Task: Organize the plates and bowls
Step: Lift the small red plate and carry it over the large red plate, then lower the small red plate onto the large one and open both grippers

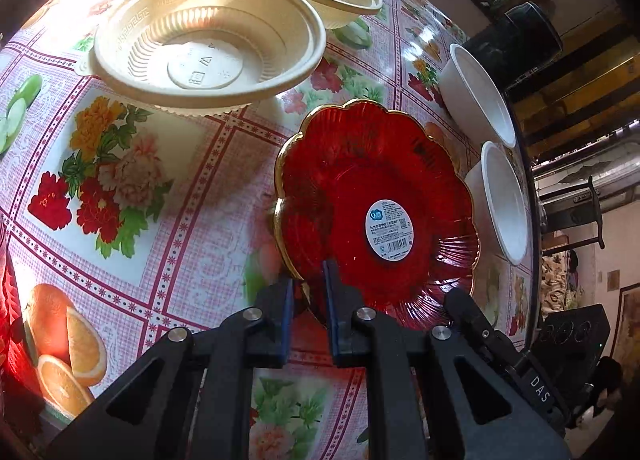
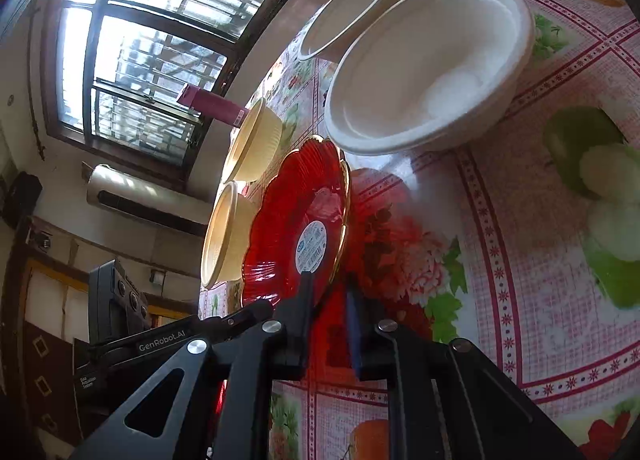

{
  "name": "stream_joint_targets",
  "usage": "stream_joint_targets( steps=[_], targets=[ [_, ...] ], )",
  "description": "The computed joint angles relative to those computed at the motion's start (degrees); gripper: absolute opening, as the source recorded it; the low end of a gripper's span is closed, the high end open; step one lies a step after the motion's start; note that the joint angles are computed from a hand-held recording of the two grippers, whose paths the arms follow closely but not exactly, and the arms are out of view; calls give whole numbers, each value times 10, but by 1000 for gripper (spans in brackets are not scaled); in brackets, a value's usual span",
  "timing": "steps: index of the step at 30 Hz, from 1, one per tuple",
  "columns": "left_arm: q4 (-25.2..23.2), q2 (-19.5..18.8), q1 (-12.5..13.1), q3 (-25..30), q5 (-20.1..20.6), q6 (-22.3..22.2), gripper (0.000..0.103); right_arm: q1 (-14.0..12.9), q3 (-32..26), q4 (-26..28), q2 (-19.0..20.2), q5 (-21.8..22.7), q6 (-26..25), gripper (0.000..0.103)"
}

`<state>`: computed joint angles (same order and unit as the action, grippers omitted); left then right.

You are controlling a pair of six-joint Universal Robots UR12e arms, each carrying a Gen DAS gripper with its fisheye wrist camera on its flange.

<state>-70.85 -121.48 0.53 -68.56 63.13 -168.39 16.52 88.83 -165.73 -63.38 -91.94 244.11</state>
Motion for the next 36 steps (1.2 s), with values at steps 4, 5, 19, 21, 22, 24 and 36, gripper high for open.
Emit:
stream_joint_targets(
  steps=[4,5,19,21,22,24,36],
  targets=[
    [33,32,8,-46,-4,22,12,14,12,-8,-11,-5,-4,16],
    [42,40,10,-58,-3,29,12,18,14,-10,-14,-7,-5,16],
    [174,101,75,-128,3,17,16,61,-107,39,40,29,-101,16],
    [186,99,87,-125,17,2,16,66,-146,61,64,45,-118,15],
    [194,100,93,-127,24,-3,16,69,-168,73,77,55,-126,15],
    [205,99,102,-125,45,-8,17,75,-210,100,102,71,-145,15],
    [165,69,127,-104,116,-22,18,104,-387,294,204,91,-223,18]
  ],
)
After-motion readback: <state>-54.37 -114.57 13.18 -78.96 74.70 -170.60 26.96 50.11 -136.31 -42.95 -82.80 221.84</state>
